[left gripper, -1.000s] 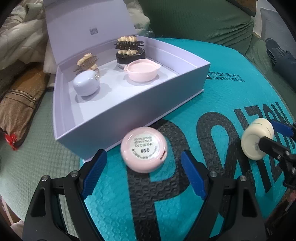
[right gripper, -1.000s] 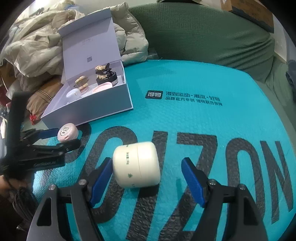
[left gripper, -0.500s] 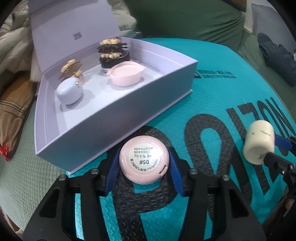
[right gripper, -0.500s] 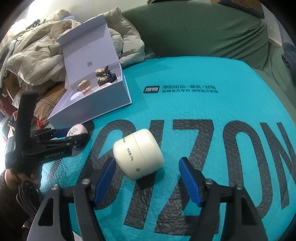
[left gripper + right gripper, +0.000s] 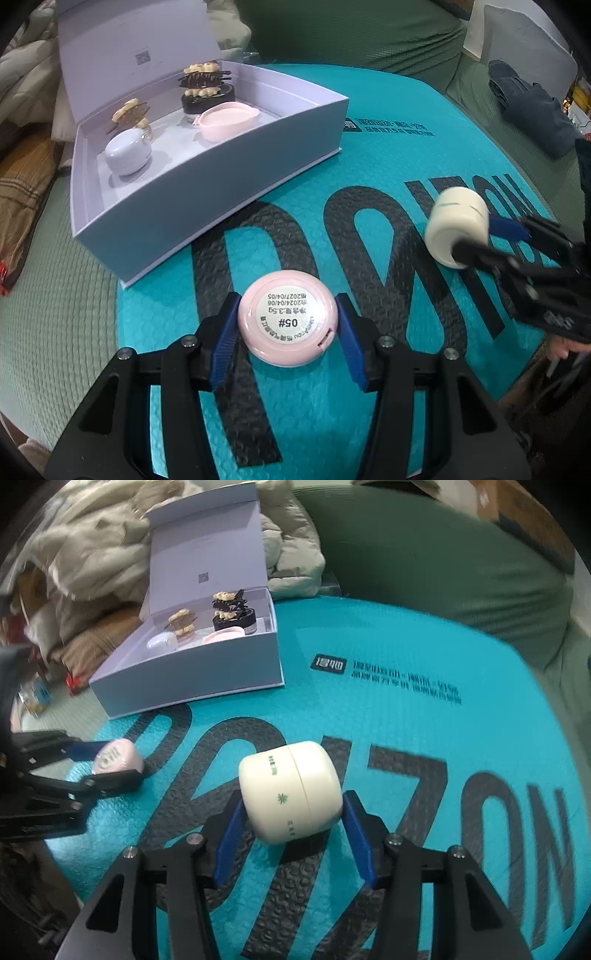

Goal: Organize objects
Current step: 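Grasp pink round compact with left gripper while right grasps cream jar, then lift and carry pink round compact and cream jar with both grippers into box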

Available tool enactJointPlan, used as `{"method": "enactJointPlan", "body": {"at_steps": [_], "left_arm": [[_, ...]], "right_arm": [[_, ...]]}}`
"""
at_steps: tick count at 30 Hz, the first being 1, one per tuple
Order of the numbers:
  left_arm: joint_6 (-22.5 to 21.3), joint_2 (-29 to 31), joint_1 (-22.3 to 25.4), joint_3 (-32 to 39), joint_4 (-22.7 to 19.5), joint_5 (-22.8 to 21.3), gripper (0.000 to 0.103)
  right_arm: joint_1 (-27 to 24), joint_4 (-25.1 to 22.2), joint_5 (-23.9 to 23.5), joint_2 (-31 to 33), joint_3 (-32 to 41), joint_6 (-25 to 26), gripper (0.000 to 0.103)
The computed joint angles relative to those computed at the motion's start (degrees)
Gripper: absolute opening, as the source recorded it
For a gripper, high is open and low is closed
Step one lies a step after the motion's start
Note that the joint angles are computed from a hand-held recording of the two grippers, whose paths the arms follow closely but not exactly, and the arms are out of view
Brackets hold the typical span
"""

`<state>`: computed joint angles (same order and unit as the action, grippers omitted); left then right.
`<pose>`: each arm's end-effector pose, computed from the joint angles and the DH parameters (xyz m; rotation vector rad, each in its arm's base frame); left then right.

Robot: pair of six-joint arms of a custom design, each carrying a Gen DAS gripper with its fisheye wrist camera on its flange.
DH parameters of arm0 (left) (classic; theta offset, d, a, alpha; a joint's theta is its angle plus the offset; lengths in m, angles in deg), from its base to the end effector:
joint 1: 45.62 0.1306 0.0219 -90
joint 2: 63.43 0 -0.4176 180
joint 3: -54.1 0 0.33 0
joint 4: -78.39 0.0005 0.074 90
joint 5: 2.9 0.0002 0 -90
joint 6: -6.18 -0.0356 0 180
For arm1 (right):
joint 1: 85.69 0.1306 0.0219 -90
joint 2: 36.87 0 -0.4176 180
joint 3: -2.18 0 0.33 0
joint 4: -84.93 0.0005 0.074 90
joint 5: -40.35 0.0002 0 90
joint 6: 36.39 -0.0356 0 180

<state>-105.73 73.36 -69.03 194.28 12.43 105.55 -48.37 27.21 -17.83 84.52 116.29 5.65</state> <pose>0.6424 -0.2910 0.3403 1.1117 2.3918 -0.4364 0.4973 0.3549 0.3507 0.3814 2.4255 -0.1458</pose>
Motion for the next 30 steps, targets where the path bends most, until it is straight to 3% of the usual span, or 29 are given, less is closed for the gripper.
{"method": "enactJointPlan", "body": {"at_steps": [4,11,14,15,18,22,26,30], "left_arm": [[0.62,-0.99,0.62,-1.39,0.89,-0.02,0.049],[0.89,-2.51,1.63,-3.42,2.50,-0.46,0.049],[1.17,-2.76,2.18,-3.90,2.40,0.00,0.049],[1.24,-2.77,2.35,-3.95,2.41,0.06,0.049],[1.71,-2.55,2.90,-3.67,2.02,0.50,0.049],[2.07,-2.65,3.51,-3.72,1.93,1.01,0.049],[2.52,-2.61,3.88,-3.49,1.95,1.59,0.049],[2.23,-2.39,3.88,-3.21,1.68,1.96,0.049]], "right_arm": [[1.49,-6.00,3.48,3.44,6.05,3.48,0.053],[3.98,-10.63,5.99,7.80,14.44,10.13,0.052],[3.95,-4.73,2.05,6.01,11.51,10.63,0.052],[3.67,-0.43,-0.63,4.35,8.62,9.93,0.052],[3.09,6.67,-4.46,1.68,3.77,7.54,0.052],[2.57,7.04,-2.72,1.32,3.17,5.43,0.052],[0.92,10.03,-6.89,1.26,1.36,6.51,0.054],[-0.21,12.72,-9.29,1.58,0.25,8.62,0.061]]}}
